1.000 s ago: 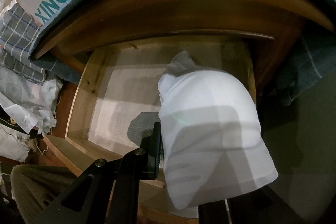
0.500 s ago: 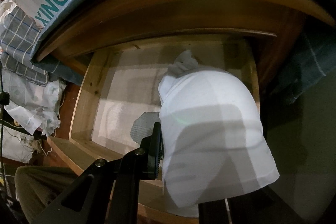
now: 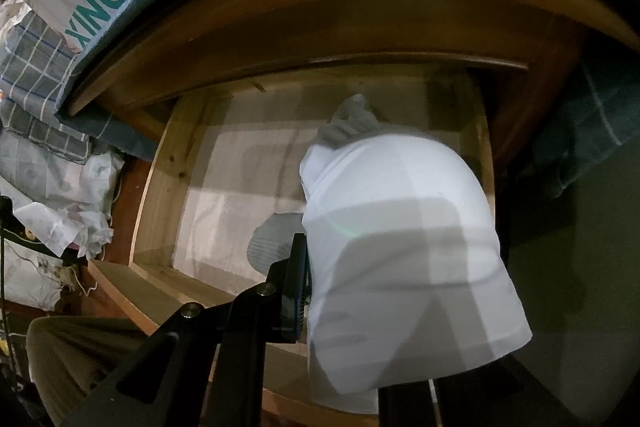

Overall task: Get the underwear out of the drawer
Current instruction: 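Carry the grey patterned underwear with the left tool into the white box and release, then withdraw the open left tool from the box back over the drawer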

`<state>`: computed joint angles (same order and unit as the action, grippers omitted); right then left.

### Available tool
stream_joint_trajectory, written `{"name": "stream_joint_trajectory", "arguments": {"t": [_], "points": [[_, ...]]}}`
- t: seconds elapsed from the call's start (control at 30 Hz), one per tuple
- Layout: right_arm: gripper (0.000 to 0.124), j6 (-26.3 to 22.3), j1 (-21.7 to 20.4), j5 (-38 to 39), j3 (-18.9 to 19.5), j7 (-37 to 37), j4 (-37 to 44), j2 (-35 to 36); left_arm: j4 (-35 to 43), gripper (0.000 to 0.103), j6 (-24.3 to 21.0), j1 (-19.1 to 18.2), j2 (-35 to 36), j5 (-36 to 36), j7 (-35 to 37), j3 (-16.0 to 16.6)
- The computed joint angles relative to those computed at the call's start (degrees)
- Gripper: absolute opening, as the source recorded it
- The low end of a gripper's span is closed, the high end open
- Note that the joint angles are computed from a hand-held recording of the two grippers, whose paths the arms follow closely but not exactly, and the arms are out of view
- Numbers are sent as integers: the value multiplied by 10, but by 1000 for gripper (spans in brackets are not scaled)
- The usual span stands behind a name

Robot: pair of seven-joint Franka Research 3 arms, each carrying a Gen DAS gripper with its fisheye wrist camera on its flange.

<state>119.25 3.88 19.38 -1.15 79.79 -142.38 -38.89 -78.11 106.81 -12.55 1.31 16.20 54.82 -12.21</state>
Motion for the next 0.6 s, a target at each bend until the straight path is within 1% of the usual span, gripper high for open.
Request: {"name": "stream_joint_trajectory", "arguments": {"t": [0.13,0.2,0.33,0.5,0.6], "points": [[12,3,0,1,-1,0,-1,-1,-15,41,11,2,-20,-12,5,1],[12,5,0,1,-1,0,-2,-2,-25,43,13,1,-32,-4,6,-1],[12,16,0,1,-1,-5,-5,-6,-59,44,38,3,-65,6,6,-4],[12,36,1,5,-3,-9,-7,-13,-149,45,95,5,-142,-3,5,-5],[12,40,1,7,-5,-11,-7,-16,-208,46,108,4,-191,-2,-2,-12]]}}
